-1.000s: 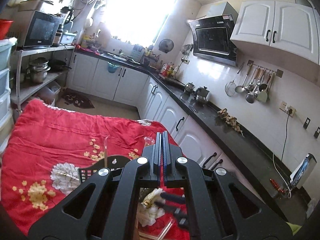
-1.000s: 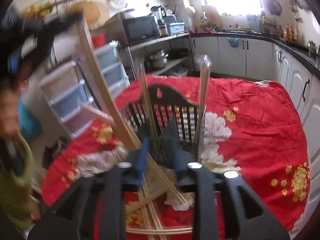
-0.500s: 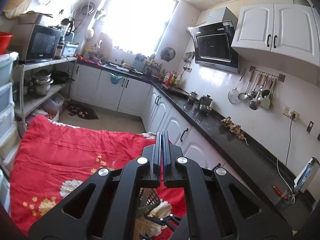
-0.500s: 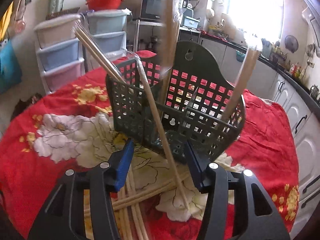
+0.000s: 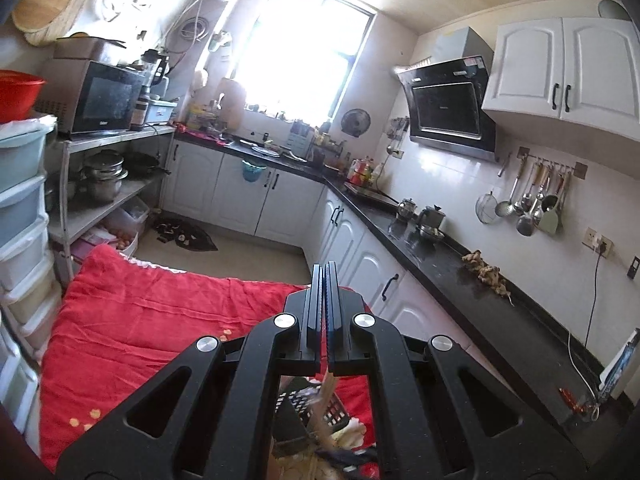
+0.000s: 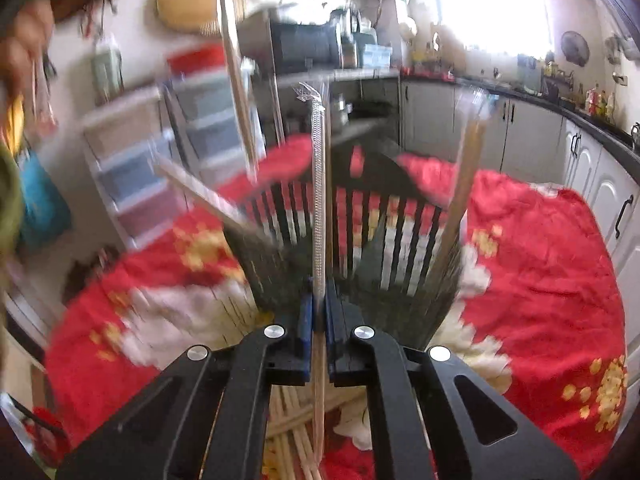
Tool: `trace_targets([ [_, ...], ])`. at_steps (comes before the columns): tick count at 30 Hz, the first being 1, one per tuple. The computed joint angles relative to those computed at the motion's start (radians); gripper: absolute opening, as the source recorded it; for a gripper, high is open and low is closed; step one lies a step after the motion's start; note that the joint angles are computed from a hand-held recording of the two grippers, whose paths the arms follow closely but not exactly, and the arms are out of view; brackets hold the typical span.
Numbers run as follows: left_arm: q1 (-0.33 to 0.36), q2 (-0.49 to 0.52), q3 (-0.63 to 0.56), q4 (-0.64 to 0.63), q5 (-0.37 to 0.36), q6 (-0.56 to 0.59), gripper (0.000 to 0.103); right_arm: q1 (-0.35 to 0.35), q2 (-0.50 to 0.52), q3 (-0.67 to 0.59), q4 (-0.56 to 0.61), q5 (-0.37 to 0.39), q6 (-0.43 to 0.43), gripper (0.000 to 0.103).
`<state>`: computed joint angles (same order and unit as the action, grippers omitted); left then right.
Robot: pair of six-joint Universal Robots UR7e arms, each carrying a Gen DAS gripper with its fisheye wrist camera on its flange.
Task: Organize utensils
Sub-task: 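Lower the chopsticks into the holder and open both tools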
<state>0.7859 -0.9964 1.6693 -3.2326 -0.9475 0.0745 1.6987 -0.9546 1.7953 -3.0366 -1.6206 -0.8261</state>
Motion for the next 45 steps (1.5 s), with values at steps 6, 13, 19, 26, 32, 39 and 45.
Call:
trace_targets([
  [6,0.019,0.009,-0.009,0.013,0.002,-0.023,0.000,0.000,-0.035,-0.047,-0.069,0.160,0.100,0.005],
  [13,0.049,0.017,-0.004,0.059,-0.017,-0.067,0.000,-0.006,0.031,-0.157,-0.200,0.263,0.169,0.005],
  [19,0.071,0.021,0.018,0.081,-0.042,-0.100,0.000,-0.016,0.119,-0.207,-0.277,0.240,0.145,0.005],
  [26,0.085,0.022,0.043,0.082,-0.072,-0.121,0.000,-0.028,0.184,-0.208,-0.359,0.182,0.139,0.005],
  [32,0.093,0.021,0.055,0.075,-0.086,-0.130,0.000,-0.032,0.208,-0.219,-0.375,0.124,0.174,0.006],
  [39,0.096,0.010,0.082,0.046,-0.087,-0.134,0.003,-0.044,0.177,-0.185,-0.365,0.114,0.221,0.038],
  [45,0.087,-0.016,0.130,-0.016,-0.076,-0.135,0.033,-0.043,0.117,-0.121,-0.366,0.099,0.211,0.051],
])
